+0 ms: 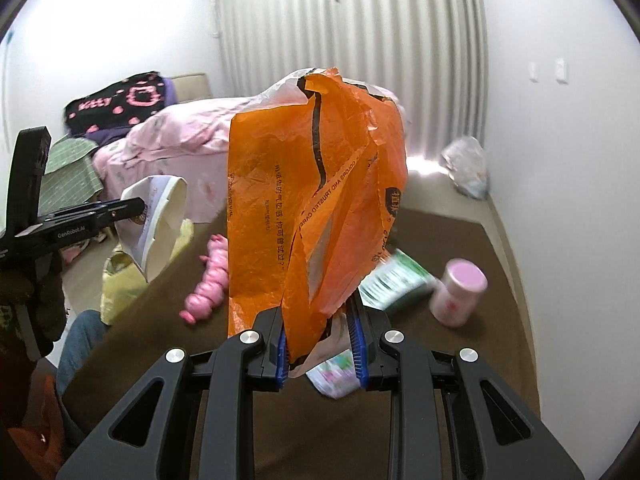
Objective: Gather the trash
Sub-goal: 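Carry the white paper box and orange bag with both tools to the yellow bag, then open both tools over the yellow bag to drop the box and orange bag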
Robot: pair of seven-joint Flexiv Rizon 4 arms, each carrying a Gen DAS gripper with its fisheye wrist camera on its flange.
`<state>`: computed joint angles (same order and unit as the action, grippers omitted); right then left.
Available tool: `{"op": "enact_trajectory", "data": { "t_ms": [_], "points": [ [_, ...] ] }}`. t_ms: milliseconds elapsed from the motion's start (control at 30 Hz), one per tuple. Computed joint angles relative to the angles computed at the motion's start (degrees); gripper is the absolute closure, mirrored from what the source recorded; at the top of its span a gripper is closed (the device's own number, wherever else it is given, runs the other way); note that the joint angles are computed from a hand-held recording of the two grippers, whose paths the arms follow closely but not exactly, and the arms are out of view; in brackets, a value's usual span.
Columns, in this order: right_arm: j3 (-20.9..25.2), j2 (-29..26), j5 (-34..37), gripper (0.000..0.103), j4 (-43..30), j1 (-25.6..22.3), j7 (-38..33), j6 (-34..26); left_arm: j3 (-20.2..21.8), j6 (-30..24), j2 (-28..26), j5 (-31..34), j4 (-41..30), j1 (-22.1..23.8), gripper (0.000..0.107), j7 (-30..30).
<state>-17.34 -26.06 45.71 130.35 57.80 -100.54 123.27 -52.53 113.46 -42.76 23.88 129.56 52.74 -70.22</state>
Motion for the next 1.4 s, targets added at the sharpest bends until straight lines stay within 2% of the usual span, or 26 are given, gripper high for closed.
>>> {"op": "enact_trajectory", "data": {
  "t_ms": [100, 267, 400, 467, 500, 633, 700, 767, 833, 933, 1000, 1100, 1233, 1400],
  "points": [
    [-1.91, -0.27, -2.34, 0.079, -2.91, 1.49, -0.91, -3.6, 0.04, 2.06, 0.13, -0.28, 0.53, 2.07, 0.085, -1.81],
    [-3.84, -1.12, -9.19, 0.079, -5.55, 3.18, 0.86, -7.12, 3.02, 4.69, 1.38, 0.13, -0.31, 3.77, 0.085, -7.16],
    [0.46, -1.12, -16.88, 0.079, -7.53, -0.9, 3.86, -9.39, 6.78, 6.99, 2.37, -0.15, -1.15, 4.03, 0.085, -12.03],
    [0.89, -1.81, -19.13, 0.079, -9.23, -1.73, 4.16, -10.96, 10.67, 9.15, 3.19, -1.56, -1.47, 2.27, 0.085, -14.45],
    [2.63, -2.3, -22.5, 0.079, -10.19, -3.99, 5.93, -11.6, 12.79, 10.43, 3.75, -2.38, -1.25, 1.19, 0.085, -15.63],
    [17.74, -5.49, -34.6, 0.079, -17.74, -19.72, 10.89, -16.05, 18.29, 14.29, 3.5, -4.72, -0.9, -0.07, 0.085, -21.41],
    [23.92, -8.57, -40.51, 0.079, -22.47, -25.74, 11.84, -19.0, 21.07, 14.95, 2.82, -5.1, -1.95, -1.54, 0.085, -22.62],
    [27.69, -12.16, -45.39, 0.079, -27.62, -28.97, 12.46, -22.78, 22.98, 13.19, 2.07, -5.26, -3.54, -2.85, 0.085, -23.6],
    [30.83, -16.12, -49.58, 0.079, -33.19, -31.16, 12.95, -27.38, 23.06, 11.22, 0.92, -4.06, -4.99, -2.54, 0.085, -25.3],
    [35.35, -22.71, -54.61, 0.079, -42.37, -33.92, 13.44, -35.84, 25.64, 11.72, -0.34, -4.12, -6.94, -5.1, 0.085, -27.44],
    [37.84, -26.95, -56.2, 0.079, -48.61, -34.94, 13.21, -42.94, 27.01, 10.33, -1.15, -4.11, -9.24, -7.01, 0.085, -28.26],
    [38.38, -30.4, -55.32, 0.079, -54.44, -34.89, 12.15, -52.06, 28.51, 5.77, -1.74, -3.71, -12.23, -9.14, 0.085, -28.44],
    [37.44, -30.14, -52.6, 0.079, -53.85, -34.78, 10.12, -53.79, 31.08, -1.47, -2.81, -7.39, -14.65, -13.08, 0.085, -24.34],
    [35.58, -29.5, -51.28, 0.079, -53.0, -33.75, 8.86, -52.82, 28.07, -5.61, -5.92, -10.69, -14.93, -11.75, 0.085, -19.82]
  ]
}}
